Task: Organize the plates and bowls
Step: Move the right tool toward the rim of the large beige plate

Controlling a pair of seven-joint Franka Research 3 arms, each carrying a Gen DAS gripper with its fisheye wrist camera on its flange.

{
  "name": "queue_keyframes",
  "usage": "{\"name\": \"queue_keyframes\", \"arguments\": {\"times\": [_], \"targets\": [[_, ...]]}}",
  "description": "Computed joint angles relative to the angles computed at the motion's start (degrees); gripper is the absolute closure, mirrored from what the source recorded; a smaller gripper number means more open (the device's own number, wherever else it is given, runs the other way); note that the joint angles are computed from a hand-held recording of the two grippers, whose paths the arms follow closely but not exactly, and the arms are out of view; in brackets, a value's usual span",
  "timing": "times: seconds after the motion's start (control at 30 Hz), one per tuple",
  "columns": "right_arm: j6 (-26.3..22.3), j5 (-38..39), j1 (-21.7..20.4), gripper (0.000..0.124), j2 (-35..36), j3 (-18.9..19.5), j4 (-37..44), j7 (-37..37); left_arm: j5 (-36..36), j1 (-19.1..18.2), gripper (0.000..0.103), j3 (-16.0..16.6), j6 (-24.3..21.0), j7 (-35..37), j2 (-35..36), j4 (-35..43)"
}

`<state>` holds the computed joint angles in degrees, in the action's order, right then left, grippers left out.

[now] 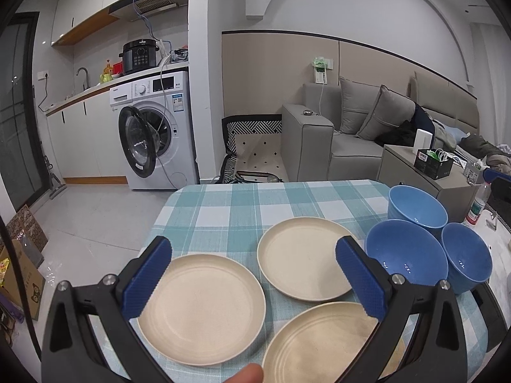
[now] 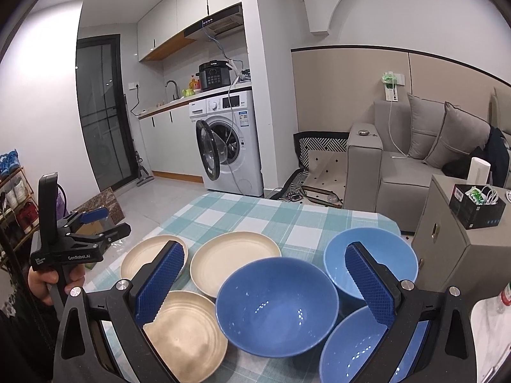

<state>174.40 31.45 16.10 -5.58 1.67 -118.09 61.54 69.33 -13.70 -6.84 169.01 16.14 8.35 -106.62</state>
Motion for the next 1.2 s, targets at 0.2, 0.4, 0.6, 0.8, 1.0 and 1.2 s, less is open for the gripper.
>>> {"name": "queue_keyframes", "arguments": {"times": [0.2, 0.4, 0.6, 0.8, 1.0, 1.2], "targets": [[-2.1, -0.5, -0.9, 0.021, 3.2, 0.1, 5.4, 0.8, -5.2, 0.2, 0.000, -0.1, -1.1, 5.6, 2.1, 2.9], [-5.9, -7.0, -2.6, 0.021, 7.9, 0.5, 12.6, 6.2, -10.0, -0.4, 0.000, 0.7, -1.5, 10.4, 4.3, 5.4], [-10.3, -9.9, -3.6, 0.021, 12.6, 0.8, 18.8, 8.0, -17.6, -0.6, 0.000, 0.8, -2.6, 16.7, 7.4, 8.4], [-14.8, -13.3, -3.8, 0.021, 17.2, 0.4, 24.4, 10.1, -23.4, -1.7, 0.000, 1.3, -4.6, 22.6, 10.8, 11.7], [-18.8, -15.5, -3.7, 0.021, 20.9, 0.3, 29.0, 11.1, -30.7, -1.0, 0.000, 0.1, -5.5, 29.2, 13.7, 14.1], [-22.3, -16.3, -3.8, 0.021, 24.2, 0.7, 33.3, 10.4, -37.6, -0.6, 0.002, -0.9, -7.1, 36.1, 16.2, 16.6]]}}
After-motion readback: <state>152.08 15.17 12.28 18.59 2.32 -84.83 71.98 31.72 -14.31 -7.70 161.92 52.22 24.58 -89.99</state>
